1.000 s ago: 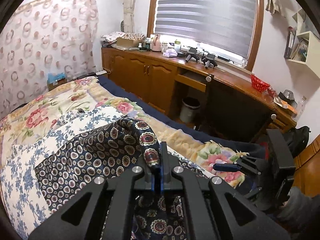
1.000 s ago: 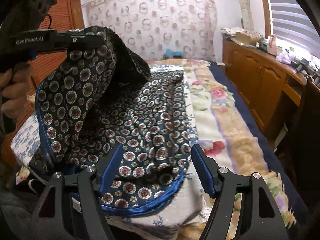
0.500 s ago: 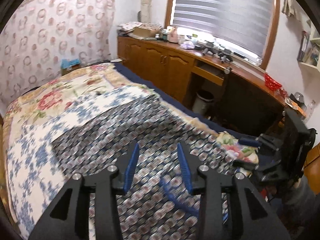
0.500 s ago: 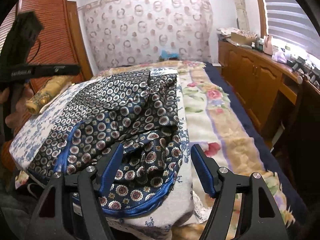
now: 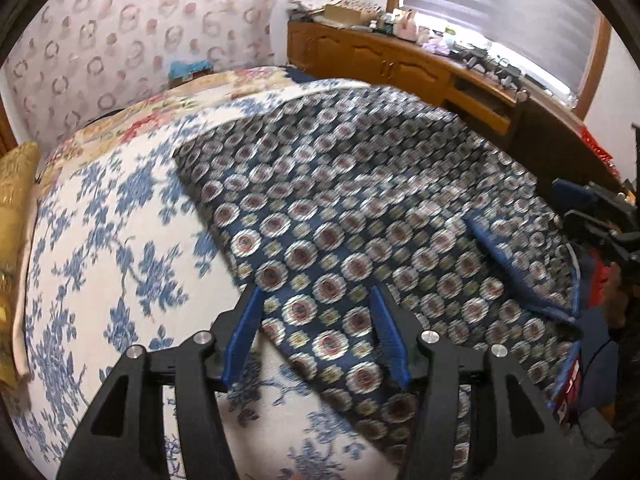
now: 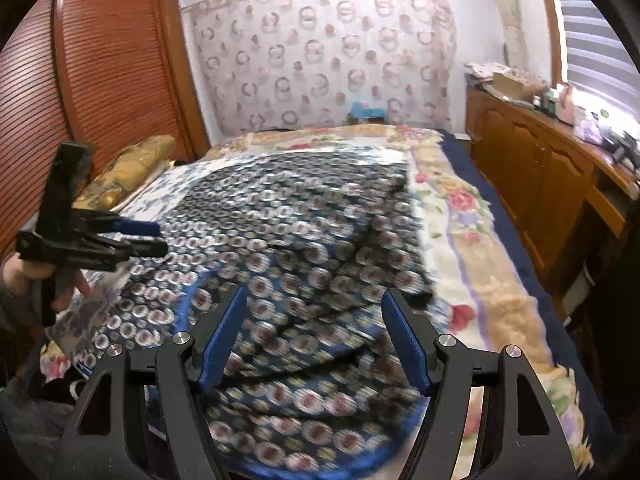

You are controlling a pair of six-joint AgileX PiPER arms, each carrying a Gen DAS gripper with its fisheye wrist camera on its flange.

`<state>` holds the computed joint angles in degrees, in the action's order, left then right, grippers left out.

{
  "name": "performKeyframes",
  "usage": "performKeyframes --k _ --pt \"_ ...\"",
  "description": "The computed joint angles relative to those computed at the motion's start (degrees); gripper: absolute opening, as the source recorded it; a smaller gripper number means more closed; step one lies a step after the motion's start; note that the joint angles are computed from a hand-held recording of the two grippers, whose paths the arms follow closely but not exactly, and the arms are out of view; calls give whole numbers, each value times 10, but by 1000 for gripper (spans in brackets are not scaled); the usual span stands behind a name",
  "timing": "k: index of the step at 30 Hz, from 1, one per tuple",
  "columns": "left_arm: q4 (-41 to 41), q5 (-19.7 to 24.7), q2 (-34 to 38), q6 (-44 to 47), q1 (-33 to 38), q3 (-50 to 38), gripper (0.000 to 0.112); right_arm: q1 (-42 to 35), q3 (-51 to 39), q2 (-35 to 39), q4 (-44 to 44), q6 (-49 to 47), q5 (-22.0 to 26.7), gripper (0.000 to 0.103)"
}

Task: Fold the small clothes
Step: 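Release the left gripper while the right gripper grasps the robe's trimmed hem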

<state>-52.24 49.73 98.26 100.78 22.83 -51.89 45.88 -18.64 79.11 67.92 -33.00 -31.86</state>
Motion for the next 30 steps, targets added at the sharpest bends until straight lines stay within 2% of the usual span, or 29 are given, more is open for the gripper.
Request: performKeyframes --k 3,8,9,15,18,19,20,21,23,25,27,30 --pt "-2 -12 11 11 1 5 55 4 -42 37 -6 -16 13 72" --pt "-57 -28 6 98 13 40 57 5 -110 96 -4 -51 42 72" --pt "-59 -26 7 100 16 40 57 -2 -125 109 -5 -60 59 71" --pt "-56 -23 9 96 14 35 60 -13 -180 171 31 -109 86 60" --pt "-51 -20 10 94 12 32 65 -19 -197 201 58 -137 86 53" --pt "-49 -19 12 95 12 31 67 -22 -198 205 56 -136 88 47" --pt "-49 -20 8 96 10 34 67 -25 -193 208 41 -121 91 35" --pt "-50 -22 7 97 9 36 68 -27 -189 210 23 -101 91 29" --pt "-50 -23 6 98 8 37 69 -29 -160 198 -51 -26 86 9" --pt "-49 -22 6 97 7 36 70 -26 -133 181 -82 17 74 5" --pt "-49 -23 4 96 7 38 70 -12 -93 151 -87 51 42 3" --pt "-49 -24 4 96 5 38 70 21 -25 97 -56 79 -9 3"
